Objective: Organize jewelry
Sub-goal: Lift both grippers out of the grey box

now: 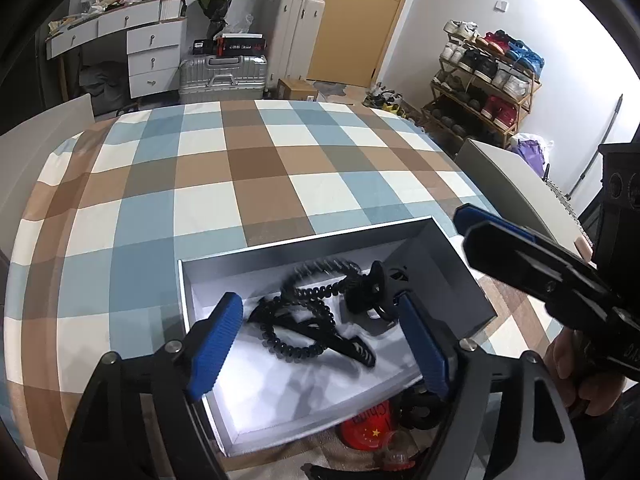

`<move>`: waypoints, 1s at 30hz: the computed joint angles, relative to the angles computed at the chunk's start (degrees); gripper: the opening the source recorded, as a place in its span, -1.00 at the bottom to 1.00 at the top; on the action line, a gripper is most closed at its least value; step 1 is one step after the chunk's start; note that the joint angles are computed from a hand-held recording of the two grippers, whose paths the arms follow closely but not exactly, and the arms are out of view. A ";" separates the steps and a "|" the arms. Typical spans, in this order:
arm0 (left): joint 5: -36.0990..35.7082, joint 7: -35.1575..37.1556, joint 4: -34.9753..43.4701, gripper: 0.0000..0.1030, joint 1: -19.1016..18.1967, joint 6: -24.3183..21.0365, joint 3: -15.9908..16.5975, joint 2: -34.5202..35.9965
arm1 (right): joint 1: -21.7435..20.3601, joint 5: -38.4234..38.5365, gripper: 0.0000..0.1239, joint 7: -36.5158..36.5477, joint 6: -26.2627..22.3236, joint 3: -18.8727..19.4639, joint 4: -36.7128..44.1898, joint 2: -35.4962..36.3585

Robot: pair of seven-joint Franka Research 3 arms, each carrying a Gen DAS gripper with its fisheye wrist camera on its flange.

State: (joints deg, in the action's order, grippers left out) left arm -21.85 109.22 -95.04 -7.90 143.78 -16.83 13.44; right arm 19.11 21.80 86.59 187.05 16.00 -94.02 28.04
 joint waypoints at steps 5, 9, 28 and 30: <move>2.07 -0.88 -2.44 0.56 -0.60 3.01 0.49 -2.02 | 0.09 0.33 -0.20 1.03 3.15 0.07 -3.66 -2.52; 1.83 -1.37 -3.45 0.57 -0.58 3.89 0.72 -3.08 | 1.22 -0.24 -0.05 2.45 4.65 -1.12 -5.95 -4.34; -0.83 0.13 -13.18 0.58 -2.81 12.83 2.81 -11.97 | 29.31 14.04 0.50 -3.29 8.12 -27.62 -13.26 -11.71; -1.79 0.61 -14.79 0.59 -3.30 14.02 3.20 -13.26 | 35.30 18.97 0.54 -7.70 8.59 -32.70 -13.86 -12.39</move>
